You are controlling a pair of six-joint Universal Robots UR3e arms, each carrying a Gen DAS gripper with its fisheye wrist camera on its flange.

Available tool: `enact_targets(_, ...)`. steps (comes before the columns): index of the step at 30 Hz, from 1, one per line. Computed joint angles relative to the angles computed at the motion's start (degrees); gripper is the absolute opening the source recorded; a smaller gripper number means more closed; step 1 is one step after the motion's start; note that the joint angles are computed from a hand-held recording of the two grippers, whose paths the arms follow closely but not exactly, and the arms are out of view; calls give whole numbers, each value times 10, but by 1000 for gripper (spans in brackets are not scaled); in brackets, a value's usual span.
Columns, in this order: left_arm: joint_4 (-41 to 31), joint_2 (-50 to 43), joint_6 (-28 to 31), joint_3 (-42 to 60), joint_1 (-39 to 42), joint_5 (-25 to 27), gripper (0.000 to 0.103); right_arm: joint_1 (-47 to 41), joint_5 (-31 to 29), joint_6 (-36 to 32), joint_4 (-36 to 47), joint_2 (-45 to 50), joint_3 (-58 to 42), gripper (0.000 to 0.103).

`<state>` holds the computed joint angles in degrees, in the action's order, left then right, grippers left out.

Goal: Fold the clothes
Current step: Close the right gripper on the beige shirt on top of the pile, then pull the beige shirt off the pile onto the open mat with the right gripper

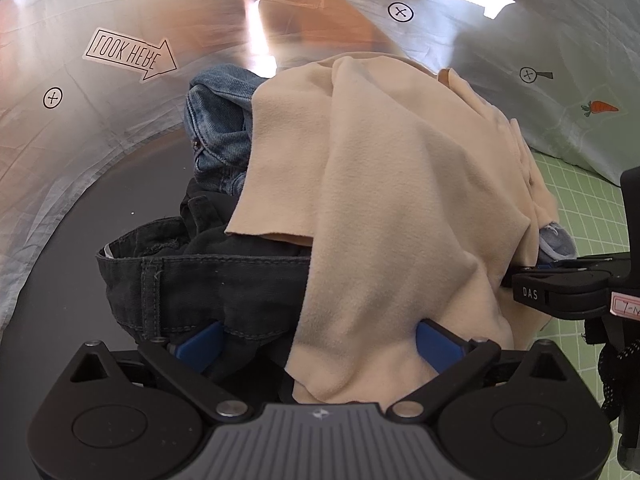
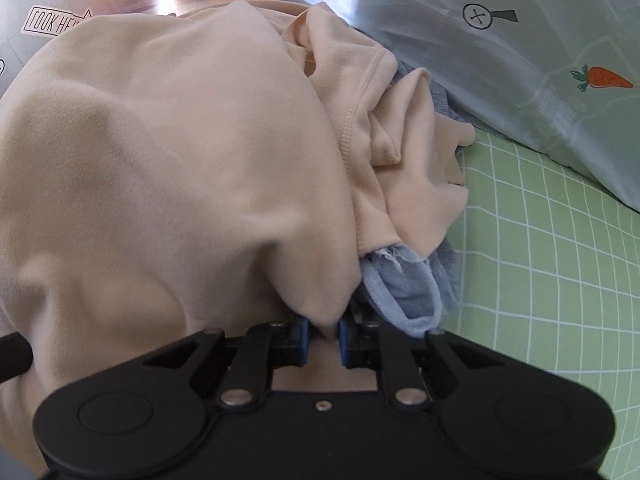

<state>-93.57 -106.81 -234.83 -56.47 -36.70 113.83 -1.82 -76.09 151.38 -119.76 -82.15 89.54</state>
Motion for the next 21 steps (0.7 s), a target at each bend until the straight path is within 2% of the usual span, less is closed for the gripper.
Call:
enact_targets(6, -9, 5, -16, 7, -15, 9, 98, -43, 22, -12, -40, -98, 75, 7)
enact_targets(12, -8, 15, -52, 16, -56, 29, 96, -99, 60, -32, -42, -214, 134, 6)
enact_targets(17, -33, -1, -83, 55, -101, 49, 96, -153, 86, -45, -64, -313, 192, 5)
enact_targets(21, -60, -26, -100, 105, -131, 59, 96, -230, 119, -82, -50, -398, 228, 5)
